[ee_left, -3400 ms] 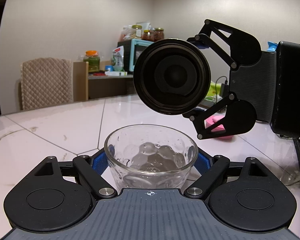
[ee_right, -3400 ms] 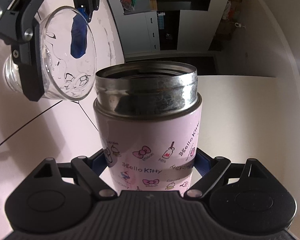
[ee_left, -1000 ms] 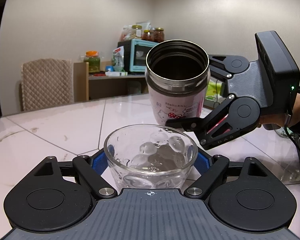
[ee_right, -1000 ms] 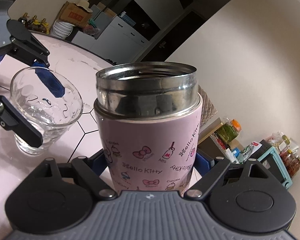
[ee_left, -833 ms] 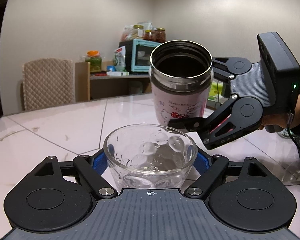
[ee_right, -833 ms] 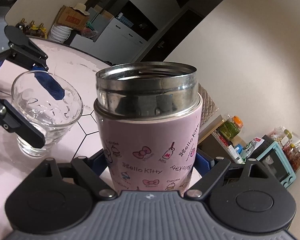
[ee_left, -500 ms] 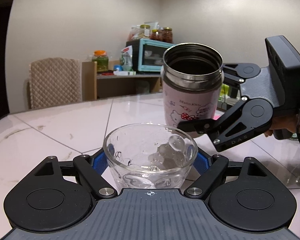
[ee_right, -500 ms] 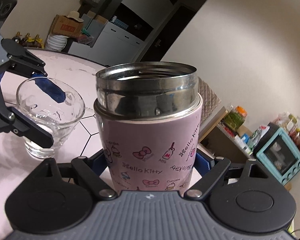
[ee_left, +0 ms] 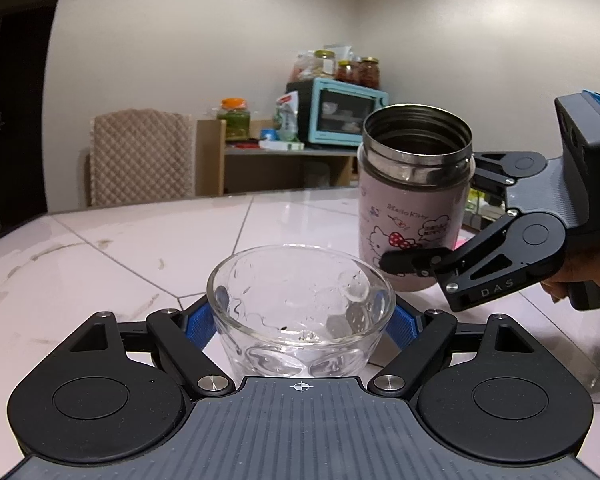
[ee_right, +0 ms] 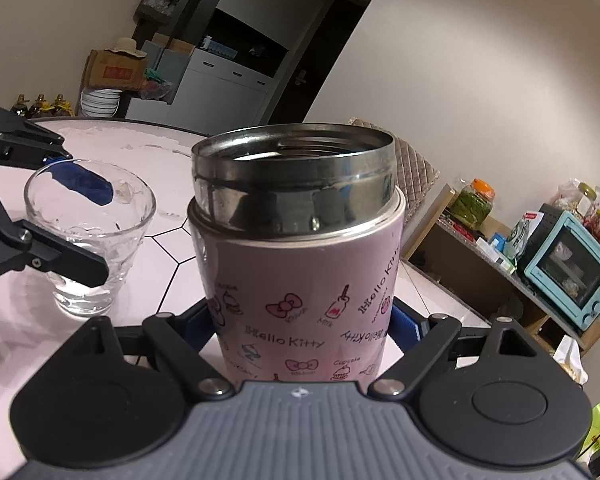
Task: Unscrew bottle cap and pour
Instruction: 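Lower the upright thermos with the right gripper beside the held glass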
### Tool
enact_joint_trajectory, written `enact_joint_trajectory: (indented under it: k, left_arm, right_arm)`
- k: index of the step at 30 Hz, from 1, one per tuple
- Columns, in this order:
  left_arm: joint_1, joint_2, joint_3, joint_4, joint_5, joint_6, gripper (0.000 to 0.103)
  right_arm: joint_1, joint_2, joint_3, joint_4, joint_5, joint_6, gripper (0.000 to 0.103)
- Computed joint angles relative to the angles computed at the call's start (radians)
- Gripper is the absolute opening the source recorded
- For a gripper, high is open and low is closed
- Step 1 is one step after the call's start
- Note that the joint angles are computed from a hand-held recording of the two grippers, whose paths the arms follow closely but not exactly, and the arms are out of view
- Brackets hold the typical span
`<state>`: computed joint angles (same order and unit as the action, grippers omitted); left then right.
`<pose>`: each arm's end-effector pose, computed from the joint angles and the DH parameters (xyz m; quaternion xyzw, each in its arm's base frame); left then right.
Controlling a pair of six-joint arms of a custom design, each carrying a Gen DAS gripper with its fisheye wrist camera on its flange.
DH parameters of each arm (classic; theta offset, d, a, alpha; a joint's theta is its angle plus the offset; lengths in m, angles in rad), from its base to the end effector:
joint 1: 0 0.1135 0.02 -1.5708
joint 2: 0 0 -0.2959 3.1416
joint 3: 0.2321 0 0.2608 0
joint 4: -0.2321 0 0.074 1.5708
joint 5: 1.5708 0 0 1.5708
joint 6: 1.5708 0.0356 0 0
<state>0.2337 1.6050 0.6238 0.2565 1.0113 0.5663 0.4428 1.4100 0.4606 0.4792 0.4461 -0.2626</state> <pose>0.2897 0.0380 0.1700 0.3282 0.7538 -0.2669 0.5028 0.2449 0.0991 0.1861 -0.1786 0.8200 -0.1419 0.5249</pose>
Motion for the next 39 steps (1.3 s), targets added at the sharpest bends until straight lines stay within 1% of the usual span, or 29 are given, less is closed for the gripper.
enact_joint_trajectory:
  k: [5, 17, 21, 35, 39]
  left_arm:
    - [-0.009, -0.012, -0.020, 0.049, -0.034, -0.052, 0.087]
    - [-0.025, -0.041, -0.066, 0.128, -0.103, -0.142, 0.087]
    - [-0.029, -0.049, -0.079, 0.147, -0.120, -0.161, 0.087]
    - [-0.052, -0.083, -0.117, 0.200, -0.195, -0.229, 0.087]
    - [-0.061, -0.093, -0.125, 0.210, -0.217, -0.248, 0.087]
  right_arm:
    - [-0.013, -0.014, -0.001, -0.017, -0.020, 0.027, 0.088]
    - [-0.050, -0.080, -0.031, -0.064, -0.073, 0.094, 0.088]
    - [-0.050, -0.111, -0.047, -0.076, -0.074, 0.107, 0.088]
    - [-0.084, -0.208, -0.087, -0.132, -0.128, 0.182, 0.088]
    - [-0.101, -0.227, -0.095, -0.142, -0.159, 0.218, 0.088]
